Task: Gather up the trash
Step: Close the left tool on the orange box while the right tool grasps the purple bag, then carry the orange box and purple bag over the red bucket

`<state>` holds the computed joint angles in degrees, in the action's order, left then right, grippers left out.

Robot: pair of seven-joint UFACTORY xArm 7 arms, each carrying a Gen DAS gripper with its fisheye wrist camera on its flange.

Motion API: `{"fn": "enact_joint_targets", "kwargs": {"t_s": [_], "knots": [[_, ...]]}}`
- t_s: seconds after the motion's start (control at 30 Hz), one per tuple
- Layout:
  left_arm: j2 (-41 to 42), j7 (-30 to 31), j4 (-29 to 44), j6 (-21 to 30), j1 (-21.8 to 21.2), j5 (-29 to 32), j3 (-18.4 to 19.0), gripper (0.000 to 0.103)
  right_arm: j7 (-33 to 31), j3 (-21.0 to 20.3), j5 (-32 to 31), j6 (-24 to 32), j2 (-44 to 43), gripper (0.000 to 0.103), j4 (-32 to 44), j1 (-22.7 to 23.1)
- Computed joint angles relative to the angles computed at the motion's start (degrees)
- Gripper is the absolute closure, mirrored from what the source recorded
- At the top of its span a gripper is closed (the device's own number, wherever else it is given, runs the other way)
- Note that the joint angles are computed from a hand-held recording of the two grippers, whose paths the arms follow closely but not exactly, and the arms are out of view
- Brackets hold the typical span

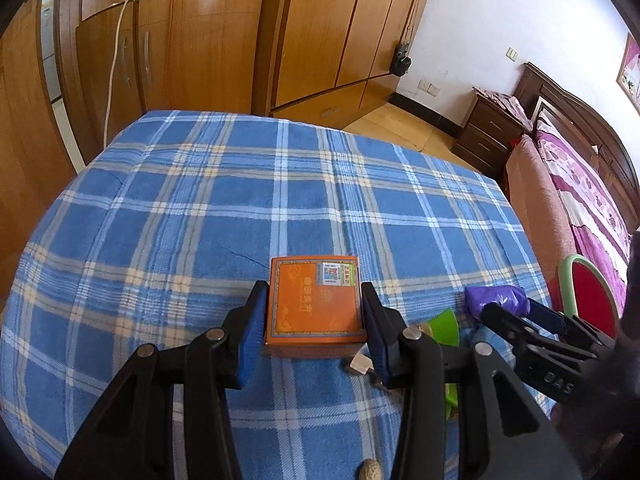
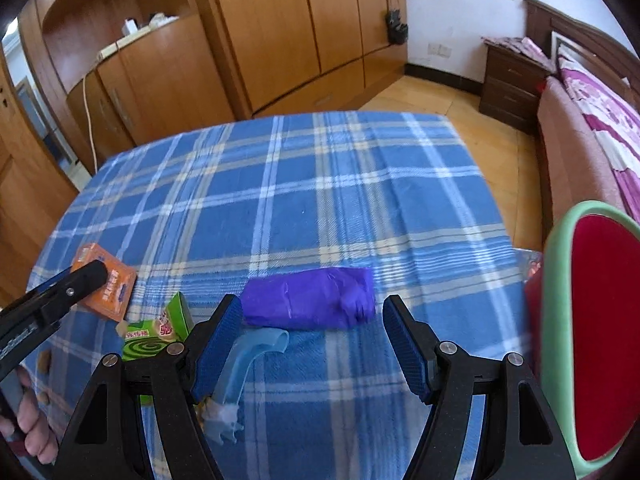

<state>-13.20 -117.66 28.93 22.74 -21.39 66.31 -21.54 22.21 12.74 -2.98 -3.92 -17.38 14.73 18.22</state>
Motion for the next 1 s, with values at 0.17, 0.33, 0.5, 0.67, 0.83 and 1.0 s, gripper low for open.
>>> {"fn": "enact_joint_targets", "kwargs": {"t_s": [0.17,0.33,0.5,0.67,0.83,1.0], "knots": [[-0.1,-0.5,-0.2,-1.0,0.3,0.5,0.3,0.058,1.7,5.7,-2.0,0.7,3.0,0.029,2.3,-4.9],[-0.7,-1.4,-0.8,-2.3,1.0,1.0,0.4,0.058,5.9,15.7,-5.7,-0.9,3.0,0.029,2.3,-14.7],[-1.2,-0.9,-1.1,-2.3,1.2,0.0,0.0,0.058,8.3,24.3,-7.1,-1.9,1.5,0.057,1.9,-23.2],[-1.7,-0.3,-1.2,-2.1,1.4,-0.9,-0.6,0.058,7.5,20.7,-6.8,-3.2,2.1,0.07,1.4,-20.8],[-2.0,0.2,-1.0,-2.0,1.5,-1.5,-1.2,0.058,5.2,12.7,-4.9,-4.2,2.7,0.075,0.6,-13.4],[-2.9,1.6,-0.7,-1.5,0.9,-2.8,-2.0,0.058,3.6,1.8,-2.4,-7.0,1.5,0.077,-1.6,-3.0]]}}
